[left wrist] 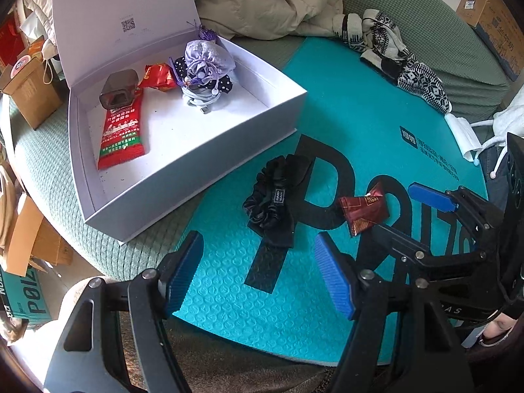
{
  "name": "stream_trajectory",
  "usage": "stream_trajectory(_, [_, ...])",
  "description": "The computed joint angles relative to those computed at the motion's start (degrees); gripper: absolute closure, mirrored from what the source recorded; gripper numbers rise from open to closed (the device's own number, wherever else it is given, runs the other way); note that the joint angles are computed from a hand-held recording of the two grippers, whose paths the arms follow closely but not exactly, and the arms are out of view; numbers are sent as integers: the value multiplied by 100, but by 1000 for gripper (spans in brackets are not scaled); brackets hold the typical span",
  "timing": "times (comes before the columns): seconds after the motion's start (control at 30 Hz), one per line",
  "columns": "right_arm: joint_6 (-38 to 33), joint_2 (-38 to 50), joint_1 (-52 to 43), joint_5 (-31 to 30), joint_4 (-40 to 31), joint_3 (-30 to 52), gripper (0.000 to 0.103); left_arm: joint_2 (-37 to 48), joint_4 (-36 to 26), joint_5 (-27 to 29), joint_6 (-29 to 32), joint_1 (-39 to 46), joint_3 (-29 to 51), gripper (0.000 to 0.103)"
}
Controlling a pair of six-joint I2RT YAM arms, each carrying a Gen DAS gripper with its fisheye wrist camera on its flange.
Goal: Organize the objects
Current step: 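Move left tool to the black scrunchie while right tool moves to the dark red candy, then close left tool on the black scrunchie while right tool centers over the dark red candy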
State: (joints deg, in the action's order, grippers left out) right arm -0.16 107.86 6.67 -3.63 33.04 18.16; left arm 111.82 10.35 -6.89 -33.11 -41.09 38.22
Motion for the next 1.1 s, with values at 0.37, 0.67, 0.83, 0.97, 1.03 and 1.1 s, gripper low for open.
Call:
stream_trajectory(0.37, [-44, 781, 68, 108, 117, 441, 25, 842, -141, 22, 332, 112, 748, 34])
stream_trajectory(0.67, [7, 1011, 187, 281, 236, 583, 25, 1246, -192, 190, 458, 241, 1153, 41])
stream_trajectory(0.83, [-27, 991, 184, 346, 353, 498, 35, 1408, -139, 236, 472, 270, 1258, 58])
stream_trajectory(0.97, [-123, 914, 118, 302, 383, 413, 45, 1451, -129, 312, 579, 245, 1315, 78])
stream_trajectory(1.03, [-169, 880, 80, 246, 443, 342, 47, 1457, -169, 284, 608, 173, 1349, 79])
stream_trajectory(1.1, [-208, 820, 22, 176, 487, 255, 49, 1448, -147, 349, 593, 128, 1335, 80])
